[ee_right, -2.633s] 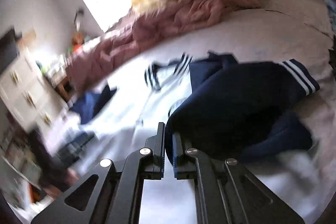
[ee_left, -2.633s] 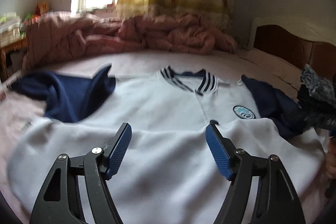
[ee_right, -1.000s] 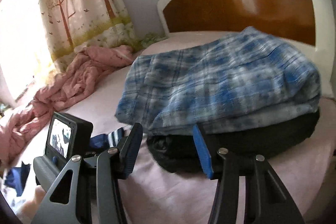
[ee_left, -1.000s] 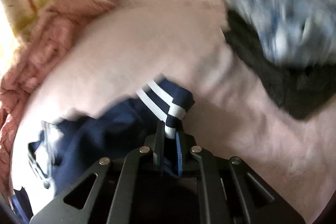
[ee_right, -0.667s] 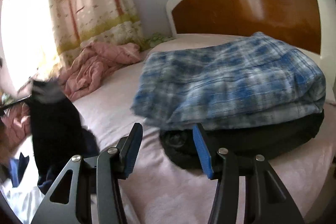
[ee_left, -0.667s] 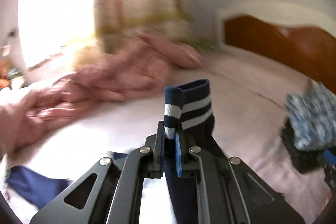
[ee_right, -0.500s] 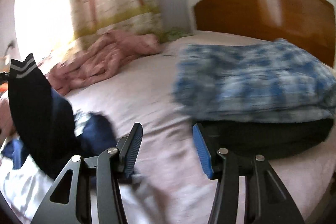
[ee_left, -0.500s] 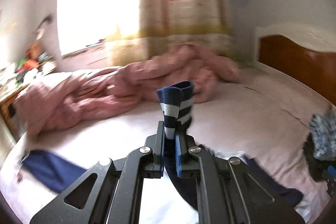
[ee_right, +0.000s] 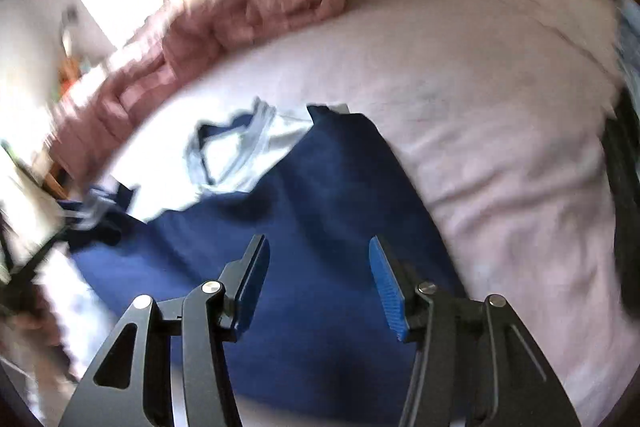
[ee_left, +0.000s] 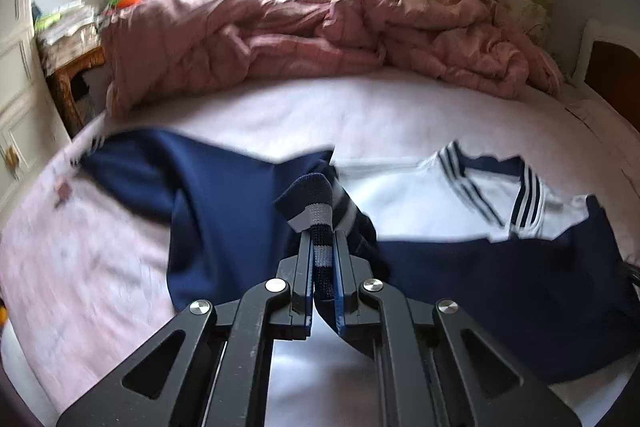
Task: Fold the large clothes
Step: 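Lay the striped cuff across the jacket body with the left tool and open it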
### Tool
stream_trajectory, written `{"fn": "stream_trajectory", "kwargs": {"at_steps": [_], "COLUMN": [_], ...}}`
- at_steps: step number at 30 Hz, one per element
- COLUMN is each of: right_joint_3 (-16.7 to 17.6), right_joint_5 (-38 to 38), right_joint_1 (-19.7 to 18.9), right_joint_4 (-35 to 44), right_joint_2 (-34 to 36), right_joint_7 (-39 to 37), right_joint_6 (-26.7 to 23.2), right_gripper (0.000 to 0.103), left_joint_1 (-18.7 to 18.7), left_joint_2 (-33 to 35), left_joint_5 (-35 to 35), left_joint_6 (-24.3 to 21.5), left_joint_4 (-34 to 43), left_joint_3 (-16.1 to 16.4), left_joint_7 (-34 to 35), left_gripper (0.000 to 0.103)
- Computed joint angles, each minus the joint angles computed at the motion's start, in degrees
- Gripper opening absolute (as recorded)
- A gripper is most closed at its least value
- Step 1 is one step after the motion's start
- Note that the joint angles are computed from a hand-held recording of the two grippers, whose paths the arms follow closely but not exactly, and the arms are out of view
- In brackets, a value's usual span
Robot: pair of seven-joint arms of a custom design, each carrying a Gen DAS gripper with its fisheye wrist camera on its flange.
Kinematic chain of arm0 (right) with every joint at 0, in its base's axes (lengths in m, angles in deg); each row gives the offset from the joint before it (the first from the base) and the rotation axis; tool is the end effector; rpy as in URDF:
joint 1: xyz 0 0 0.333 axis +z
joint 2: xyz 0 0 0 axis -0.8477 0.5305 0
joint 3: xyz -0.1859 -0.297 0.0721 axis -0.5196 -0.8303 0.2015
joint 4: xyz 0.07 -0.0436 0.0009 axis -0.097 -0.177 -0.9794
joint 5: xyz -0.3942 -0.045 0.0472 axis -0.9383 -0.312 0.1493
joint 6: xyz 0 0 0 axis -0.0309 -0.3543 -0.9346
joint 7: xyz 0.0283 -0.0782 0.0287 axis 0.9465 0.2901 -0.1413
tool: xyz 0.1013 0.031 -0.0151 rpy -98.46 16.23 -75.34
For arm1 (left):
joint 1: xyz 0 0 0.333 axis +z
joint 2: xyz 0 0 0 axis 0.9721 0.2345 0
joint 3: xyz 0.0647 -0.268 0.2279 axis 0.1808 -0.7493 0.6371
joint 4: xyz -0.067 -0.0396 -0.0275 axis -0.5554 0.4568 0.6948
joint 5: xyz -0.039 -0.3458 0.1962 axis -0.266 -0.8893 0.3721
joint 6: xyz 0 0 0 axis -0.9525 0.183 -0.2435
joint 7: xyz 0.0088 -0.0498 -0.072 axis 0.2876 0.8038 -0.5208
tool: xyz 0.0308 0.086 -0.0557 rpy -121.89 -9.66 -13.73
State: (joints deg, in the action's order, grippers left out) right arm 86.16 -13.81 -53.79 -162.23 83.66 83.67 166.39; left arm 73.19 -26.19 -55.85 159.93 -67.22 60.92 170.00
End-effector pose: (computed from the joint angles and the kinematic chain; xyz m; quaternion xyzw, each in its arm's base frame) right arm 0.6082 0.0144 0.4759 -0.5003 0.7977 -0.1801 0.2846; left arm 0.7283 -0.0872 0.4758 -0.6003 0.6919 -0.2922 0.2748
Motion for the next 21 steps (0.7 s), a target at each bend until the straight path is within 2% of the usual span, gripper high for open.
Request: {"fn": "stream_trajectory", "kwargs": {"at_steps": [1,2,3,4,5,6,8,9,11,13,14,16,19,21], "right_joint_3": [-2.45,-2.90,-2.98,-2.42,-2.14,-3.12,-4.01,-3.44,-3.41,-4.14,-5.05,-7.47,-6.42,-7.45], "right_joint_5": [-8.68,-13.35,-15.34,-15.08,-15.28,-17.69,-19.82,-18.26,-15.95,-15.03,-16.00,-19.92,-16.50,-16.66], "right_joint_1": [2.14,2.72,3.19,2.84,2.80,3.93,4.52,3.68,2.55,1.76,1.88,2.63,-0.26,-0.34], "right_joint_4": [4.61,7.60,10.81,13.27,15.86,17.90,18.95,19.23,18.42,16.67,15.74,13.47,11.81,11.72], "right_joint_2": [3.10,5.25,7.66,9.39,11.17,12.57,13.47,13.65,13.16,11.87,11.23,9.70,9.50,10.26], "right_joint_7": [4.75,6.56,5.67,3.16,0.78,1.74,3.66,2.76,3.30,5.21,7.10,12.69,13.28,15.96], "right_joint_6": [-5.21,-8.62,-12.14,-14.90,-18.44,-21.38,-21.96,-21.73,-19.86,-16.46,-14.69,-11.83,-8.46,-7.29], "right_gripper": [0.056,0.059,0.063,0.074,0.078,0.079,0.080,0.076,0.023,0.012,0.007,0.008,0.008,0.008], "left_joint_1": [0.59,0.64,1.33,2.73,3.76,4.05,5.07,5.91,10.10,12.81,13.20,11.06,7.06,4.57], "left_joint_2": [0.01,0.09,0.37,0.42,0.41,0.46,0.24,0.25,0.70,1.63,2.25,4.09,7.73,10.44], "left_joint_5": [-0.50,-0.61,-1.16,-2.27,-3.19,-3.55,-4.70,-5.77,-10.61,-15.67,-17.44,-17.99,-17.94,-16.29], "left_joint_6": [-0.35,-0.48,-0.73,-0.69,-0.85,-1.10,-1.15,-0.96,-2.01,-5.65,-7.86,-12.80,-14.33,-17.28], "left_joint_4": [-0.48,-0.79,-0.61,-1.08,-1.35,-1.63,-2.49,-2.73,-2.36,-0.45,0.85,4.76,10.38,15.17], "left_joint_3": [-0.42,-0.23,-0.82,-2.28,-3.35,-3.64,-4.63,-5.56,-10.73,-14.57,-15.46,-14.06,-11.23,-9.36], "left_joint_7": [0.25,-0.02,0.50,1.92,3.22,4.10,6.18,7.43,12.65,17.14,18.69,18.95,18.32,17.32], "left_gripper": [0.008,0.008,0.008,0.008,0.009,0.009,0.010,0.011,0.017,0.019,0.019,0.019,0.019,0.019]}}
